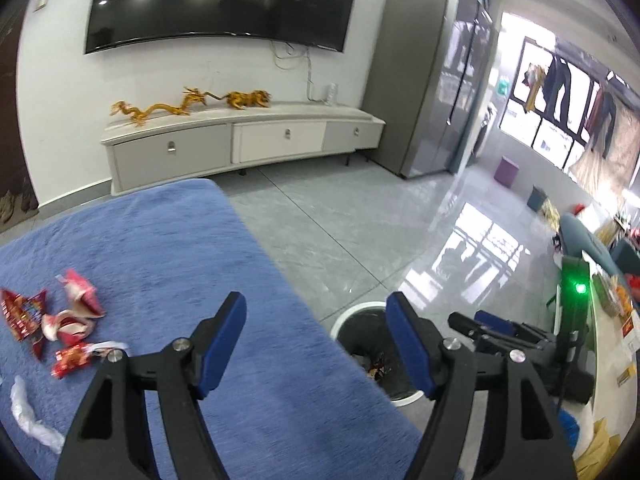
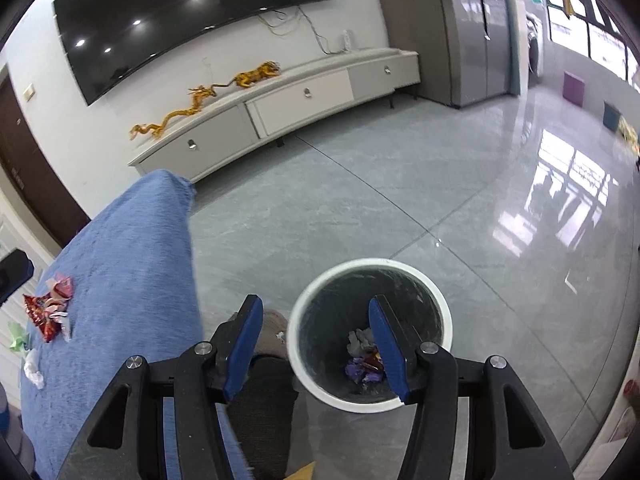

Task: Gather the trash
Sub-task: 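Grasp the green paper wrapper with the left tool while the right tool grasps the pink wrapper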

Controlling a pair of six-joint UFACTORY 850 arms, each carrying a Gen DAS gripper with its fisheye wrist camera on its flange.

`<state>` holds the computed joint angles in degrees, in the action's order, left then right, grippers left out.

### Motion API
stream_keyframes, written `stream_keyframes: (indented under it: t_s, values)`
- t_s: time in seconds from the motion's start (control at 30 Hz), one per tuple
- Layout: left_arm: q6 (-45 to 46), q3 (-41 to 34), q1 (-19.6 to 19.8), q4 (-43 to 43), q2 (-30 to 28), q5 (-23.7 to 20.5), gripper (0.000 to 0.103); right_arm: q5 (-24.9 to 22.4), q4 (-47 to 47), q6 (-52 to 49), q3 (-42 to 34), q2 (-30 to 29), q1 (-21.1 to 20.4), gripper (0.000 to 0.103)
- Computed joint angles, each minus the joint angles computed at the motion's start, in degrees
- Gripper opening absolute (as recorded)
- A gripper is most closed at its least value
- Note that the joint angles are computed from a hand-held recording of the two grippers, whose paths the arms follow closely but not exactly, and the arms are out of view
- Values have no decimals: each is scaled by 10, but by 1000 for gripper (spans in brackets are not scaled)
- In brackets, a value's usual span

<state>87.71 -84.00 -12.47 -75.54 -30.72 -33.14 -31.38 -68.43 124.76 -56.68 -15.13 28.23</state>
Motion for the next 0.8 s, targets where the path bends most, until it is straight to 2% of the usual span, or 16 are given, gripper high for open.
stream_keyframes:
  t_s: [0.1, 0.27, 0.63, 0.8]
  values:
    - [8, 2, 29, -13, 0, -9, 71, -17, 19, -43, -39, -14, 15, 54]
    - [4, -11, 78, -20, -15, -11, 71, -17, 30, -97, -106, -48, 31, 55]
    - [-54, -65, 157, 15, -71, 22, 71, 27, 90, -255, -269, -156, 46, 56]
    - [-60, -82, 187, 8, -90, 59, 71, 56, 140, -328, -332, -204, 42, 56]
